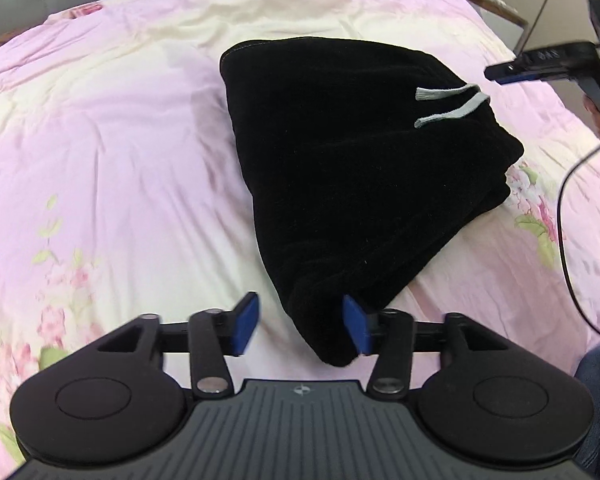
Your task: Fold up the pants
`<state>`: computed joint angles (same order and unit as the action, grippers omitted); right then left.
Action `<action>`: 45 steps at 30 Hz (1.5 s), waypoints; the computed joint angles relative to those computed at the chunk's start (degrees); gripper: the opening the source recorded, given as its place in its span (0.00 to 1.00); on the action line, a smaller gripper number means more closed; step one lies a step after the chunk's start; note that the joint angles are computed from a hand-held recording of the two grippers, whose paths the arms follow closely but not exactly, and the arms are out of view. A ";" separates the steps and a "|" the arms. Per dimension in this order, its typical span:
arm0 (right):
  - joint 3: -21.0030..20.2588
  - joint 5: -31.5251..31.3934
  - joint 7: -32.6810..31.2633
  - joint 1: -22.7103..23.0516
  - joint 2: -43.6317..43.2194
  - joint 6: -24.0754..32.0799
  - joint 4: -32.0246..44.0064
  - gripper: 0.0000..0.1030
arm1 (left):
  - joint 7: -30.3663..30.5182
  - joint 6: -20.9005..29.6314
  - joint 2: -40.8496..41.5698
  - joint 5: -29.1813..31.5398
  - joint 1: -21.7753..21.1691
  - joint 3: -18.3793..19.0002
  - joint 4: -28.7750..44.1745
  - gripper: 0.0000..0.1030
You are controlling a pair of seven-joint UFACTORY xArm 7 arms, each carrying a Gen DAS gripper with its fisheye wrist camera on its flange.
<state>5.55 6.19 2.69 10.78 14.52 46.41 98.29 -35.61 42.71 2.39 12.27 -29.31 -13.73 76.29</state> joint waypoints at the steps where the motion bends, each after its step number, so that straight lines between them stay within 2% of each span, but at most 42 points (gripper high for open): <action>1: 0.89 2.14 -2.39 -0.50 -2.49 -1.25 -3.03 0.30 | -1.71 -0.93 0.29 0.27 -0.24 -0.13 -0.51 0.68; 3: 1.64 2.58 -5.30 0.26 -6.20 -3.72 -8.22 0.30 | -6.22 -1.82 1.32 2.20 -0.99 -0.28 -0.77 0.68; 4: 1.82 2.12 -6.19 0.85 -7.58 -5.02 -10.60 0.30 | -10.90 -2.00 2.15 5.43 -1.71 -0.13 -0.60 0.68; 6: 2.15 -0.15 -6.02 2.46 -8.56 -6.85 -13.61 0.29 | -19.49 -1.76 4.21 10.75 -3.28 0.37 0.27 0.60; 7: 2.02 -1.75 -4.59 3.10 -8.71 -7.30 -14.85 0.29 | -21.46 -1.53 4.95 11.48 -3.69 0.65 0.71 0.41; 8: 1.73 -3.72 -2.86 3.58 -8.64 -7.68 -15.95 0.29 | -23.48 -0.56 5.83 11.56 -4.11 0.88 1.61 0.27; 10: 1.07 -6.94 0.65 4.00 -8.76 -9.13 -18.31 0.31 | -26.33 1.12 5.83 13.04 -4.98 1.40 2.69 0.16; 11: 1.03 -5.73 0.27 3.61 -8.96 -10.25 -19.49 0.37 | -26.02 2.26 5.42 14.23 -5.43 1.34 3.46 0.14; 13: 0.90 -2.75 0.09 2.76 -9.01 -10.33 -19.92 0.38 | -21.76 4.31 4.77 15.51 -5.89 0.83 4.93 0.13; 15: 0.91 -0.66 -0.78 2.17 -8.49 -9.81 -19.36 0.38 | -17.78 6.78 5.05 11.81 -5.06 0.58 5.15 0.12; 16: 0.93 -0.29 -1.06 2.05 -8.13 -9.66 -19.07 0.38 | -17.47 6.55 5.17 8.79 -4.32 0.74 3.90 0.12; 19: 1.04 0.92 -0.86 1.90 -7.58 -8.94 -18.94 0.38 | -19.72 0.50 3.63 4.21 -2.90 1.13 -1.73 0.13; 22: 0.97 -0.36 -0.10 2.17 -8.28 -10.32 -20.71 0.39 | -18.53 -1.12 1.36 0.63 -1.92 0.67 -4.30 0.13; 24: 0.87 -0.28 0.89 2.11 -8.27 -10.30 -20.80 0.40 | -17.74 -0.04 -0.62 -0.84 -1.61 0.16 -5.62 0.12; 25: 0.85 -0.36 1.42 2.13 -8.10 -10.01 -20.49 0.40 | -17.48 1.35 -1.33 -1.01 -1.51 -0.13 -5.61 0.05; 26: 0.86 -0.73 1.62 2.18 -7.94 -9.76 -20.18 0.40 | -17.59 5.14 -1.25 -0.15 -1.56 -0.47 -4.41 0.00; 27: 0.87 -1.25 1.73 2.28 -7.89 -9.65 -20.07 0.40 | -17.84 8.18 -1.56 1.59 -1.83 -0.62 -4.18 0.00; 28: 0.83 -1.89 2.18 2.40 -7.92 -9.62 -20.08 0.40 | -17.91 8.82 -3.21 0.94 -1.54 -0.75 -5.66 0.00; 30: 0.79 -1.58 2.72 2.27 -8.14 -9.80 -20.40 0.40 | -18.41 3.36 -7.80 -2.43 -0.47 -0.47 -11.00 0.00; 31: 0.82 -1.26 2.73 2.19 -8.30 -10.07 -20.66 0.40 | -19.73 0.90 -9.36 -1.47 0.15 -0.85 -12.39 0.00; 33: 0.89 -1.71 2.68 2.28 -8.44 -10.39 -20.90 0.40 | -21.29 -0.16 -8.71 3.00 1.33 -2.21 -10.63 0.04; 35: 0.86 -2.89 4.13 2.62 -8.34 -9.96 -20.54 0.40 | -21.70 -1.08 -5.92 8.28 1.53 -3.33 -7.48 0.35; 37: 0.83 -3.91 5.18 2.85 -8.12 -9.36 -19.96 0.40 | -19.54 -2.59 -2.23 8.65 0.69 -3.20 -4.50 0.51; 38: 0.83 -4.25 5.48 2.92 -8.10 -9.18 -19.85 0.40 | -19.67 -2.75 -0.61 8.96 0.16 -2.91 -3.37 0.51; 40: 0.84 -4.54 5.92 2.97 -8.09 -9.03 -19.78 0.40 | -24.68 -2.22 2.46 12.40 -1.33 -1.76 -1.14 0.49; 42: 0.85 -4.71 6.28 3.00 -8.11 -9.20 -19.88 0.40 | -30.93 -2.71 3.55 15.81 -3.35 0.91 -1.21 0.42; 44: 0.88 -4.77 6.25 2.99 -8.18 -9.45 -20.07 0.40 | -30.04 -2.62 3.97 11.73 -2.03 0.60 -1.80 0.27; 45: 0.91 -4.58 6.01 2.94 -8.17 -9.41 -20.02 0.40 | -28.35 -1.20 4.17 10.73 -2.12 0.61 -1.63 0.27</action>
